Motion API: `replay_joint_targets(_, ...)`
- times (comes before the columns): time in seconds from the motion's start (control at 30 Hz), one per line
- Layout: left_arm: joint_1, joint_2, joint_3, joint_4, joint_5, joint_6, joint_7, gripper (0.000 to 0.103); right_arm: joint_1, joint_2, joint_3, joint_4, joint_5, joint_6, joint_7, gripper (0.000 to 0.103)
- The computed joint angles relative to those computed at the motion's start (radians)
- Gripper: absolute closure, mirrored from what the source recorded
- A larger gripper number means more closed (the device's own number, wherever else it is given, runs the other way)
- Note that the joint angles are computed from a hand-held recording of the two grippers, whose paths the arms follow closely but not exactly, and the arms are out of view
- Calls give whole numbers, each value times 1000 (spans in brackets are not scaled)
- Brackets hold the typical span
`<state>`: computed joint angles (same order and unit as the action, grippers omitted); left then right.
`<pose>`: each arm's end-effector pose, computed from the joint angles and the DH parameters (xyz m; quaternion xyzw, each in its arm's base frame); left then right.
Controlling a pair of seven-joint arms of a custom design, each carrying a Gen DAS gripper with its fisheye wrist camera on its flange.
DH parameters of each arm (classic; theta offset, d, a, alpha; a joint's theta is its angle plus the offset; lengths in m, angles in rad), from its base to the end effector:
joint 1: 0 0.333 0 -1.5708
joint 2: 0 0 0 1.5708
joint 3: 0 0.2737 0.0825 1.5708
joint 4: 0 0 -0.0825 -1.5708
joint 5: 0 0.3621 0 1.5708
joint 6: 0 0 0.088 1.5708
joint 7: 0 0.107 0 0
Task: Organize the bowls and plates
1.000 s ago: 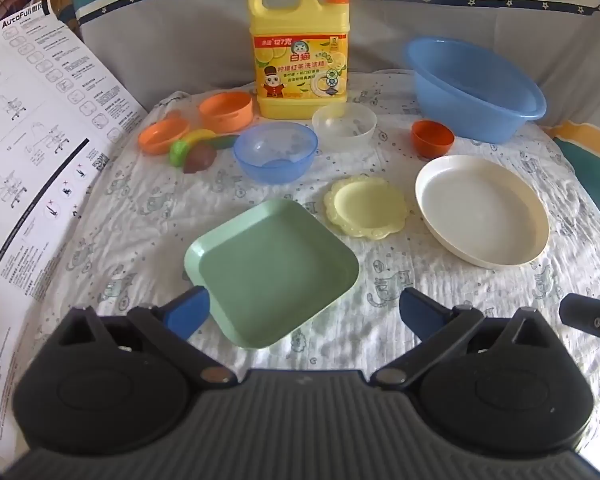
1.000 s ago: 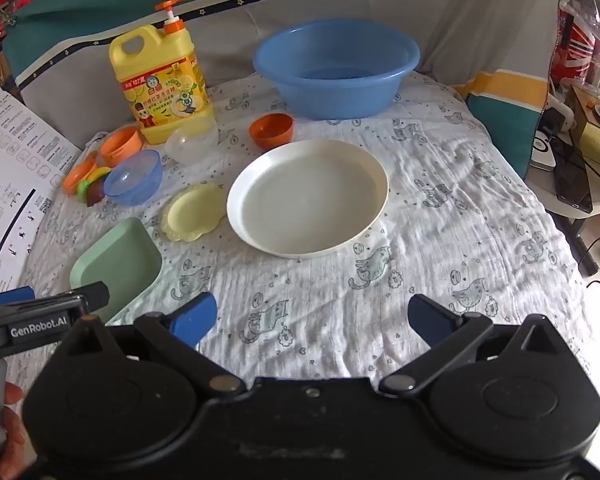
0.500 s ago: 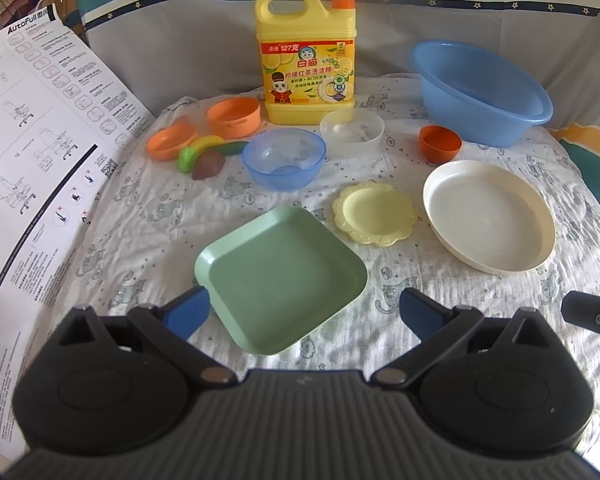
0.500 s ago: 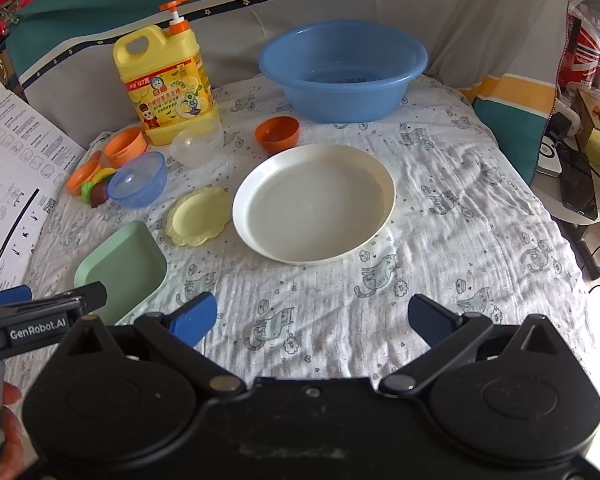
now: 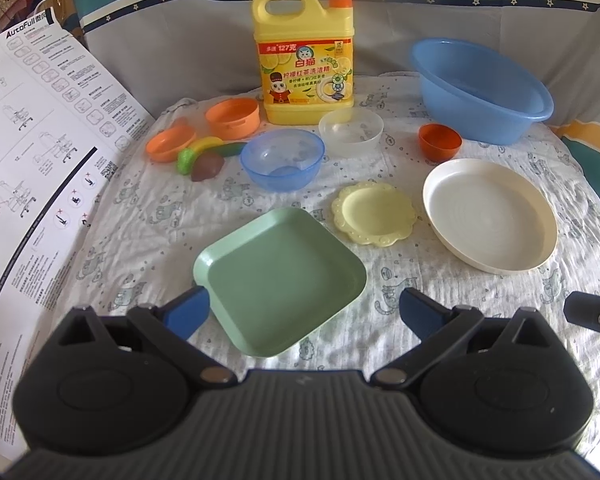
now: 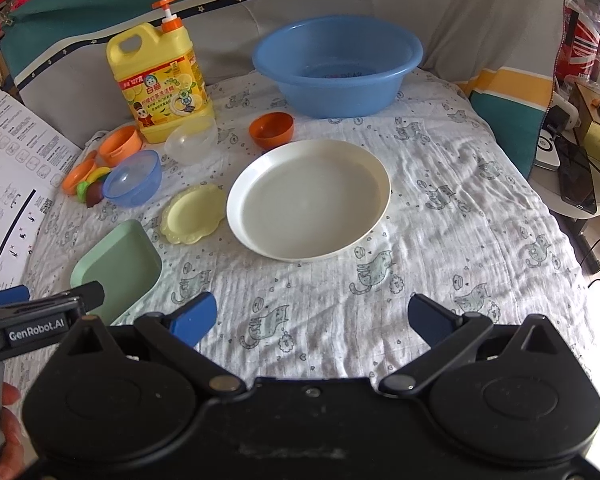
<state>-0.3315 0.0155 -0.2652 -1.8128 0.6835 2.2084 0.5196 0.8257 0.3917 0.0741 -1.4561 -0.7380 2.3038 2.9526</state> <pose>0.4931 -0.3083 0.5338 -0.7087 0.6129 -0.1900 0.2932 0.4393 0.5181 0.4829 -0.6174 0.6939 -0.2104 0.3051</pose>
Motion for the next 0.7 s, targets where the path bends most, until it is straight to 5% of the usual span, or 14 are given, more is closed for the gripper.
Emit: replay_joint_targets(0.7,5,0,2,-6,-7,6,5,0,-3,11,-4,12,28,5,-20,0)
